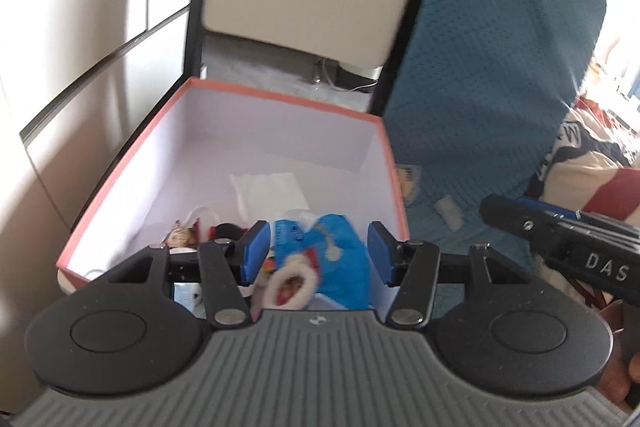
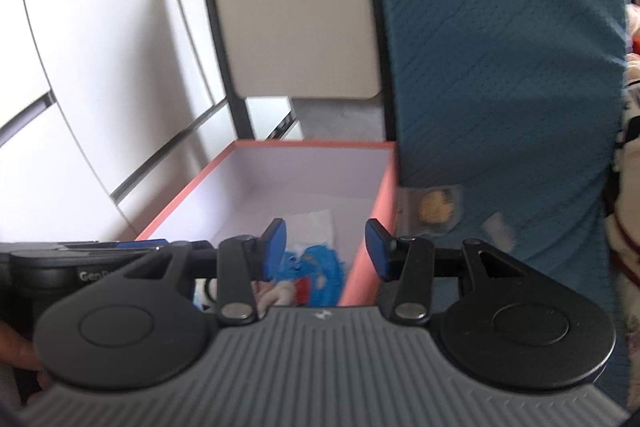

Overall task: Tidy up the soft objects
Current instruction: 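Withdraw both tools from the box back toward the chair seat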

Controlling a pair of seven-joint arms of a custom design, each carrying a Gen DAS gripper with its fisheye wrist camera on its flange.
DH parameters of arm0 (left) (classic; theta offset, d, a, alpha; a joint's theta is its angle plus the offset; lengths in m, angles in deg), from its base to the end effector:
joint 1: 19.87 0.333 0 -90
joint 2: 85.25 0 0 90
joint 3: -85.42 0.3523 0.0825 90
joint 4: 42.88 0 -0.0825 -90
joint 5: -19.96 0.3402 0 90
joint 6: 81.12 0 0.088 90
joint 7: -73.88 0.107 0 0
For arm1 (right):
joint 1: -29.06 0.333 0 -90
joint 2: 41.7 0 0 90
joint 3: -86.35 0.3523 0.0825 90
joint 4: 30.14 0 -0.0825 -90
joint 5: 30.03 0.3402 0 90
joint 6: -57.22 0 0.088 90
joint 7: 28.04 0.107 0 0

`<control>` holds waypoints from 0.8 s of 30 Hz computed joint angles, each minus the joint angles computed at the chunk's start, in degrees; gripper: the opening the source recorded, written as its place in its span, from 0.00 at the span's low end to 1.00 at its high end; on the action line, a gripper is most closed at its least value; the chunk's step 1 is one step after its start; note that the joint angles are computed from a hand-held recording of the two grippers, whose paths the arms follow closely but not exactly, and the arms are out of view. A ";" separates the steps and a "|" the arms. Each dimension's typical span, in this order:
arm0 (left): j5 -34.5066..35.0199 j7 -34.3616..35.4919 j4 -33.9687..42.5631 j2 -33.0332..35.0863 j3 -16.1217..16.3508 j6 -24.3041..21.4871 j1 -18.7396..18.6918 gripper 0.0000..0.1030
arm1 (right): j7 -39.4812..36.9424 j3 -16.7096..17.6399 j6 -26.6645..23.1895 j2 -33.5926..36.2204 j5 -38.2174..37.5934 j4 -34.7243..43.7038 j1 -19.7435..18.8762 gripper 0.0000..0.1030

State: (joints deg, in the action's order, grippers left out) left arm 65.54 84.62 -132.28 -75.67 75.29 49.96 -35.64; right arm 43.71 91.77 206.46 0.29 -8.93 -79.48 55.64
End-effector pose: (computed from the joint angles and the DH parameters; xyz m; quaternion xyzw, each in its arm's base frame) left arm 0.5701 -0.2464 0.6589 -0.7959 0.4306 -0.3004 0.3015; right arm 0.6811 0.3723 0.6312 -0.7621 0.4005 -0.1526 0.4853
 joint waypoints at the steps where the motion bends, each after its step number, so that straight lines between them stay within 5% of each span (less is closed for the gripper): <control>1: 0.57 0.12 1.16 0.73 -0.18 -0.63 -0.49 0.58 | -0.86 0.13 2.57 -1.90 0.61 -3.58 -0.40 0.46; 10: 2.76 0.56 8.92 6.83 0.01 0.40 -4.74 0.58 | -7.88 0.53 18.14 -12.59 5.14 -24.31 -3.79 0.46; 24: 1.18 3.53 17.69 15.24 2.09 1.03 -10.98 0.58 | -20.29 5.91 28.96 -18.09 15.21 -39.22 -10.08 0.46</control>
State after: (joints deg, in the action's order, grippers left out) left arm 66.72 88.15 -114.59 -60.43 77.39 50.99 -46.63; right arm 23.43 97.67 235.43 -17.80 6.28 -118.69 45.56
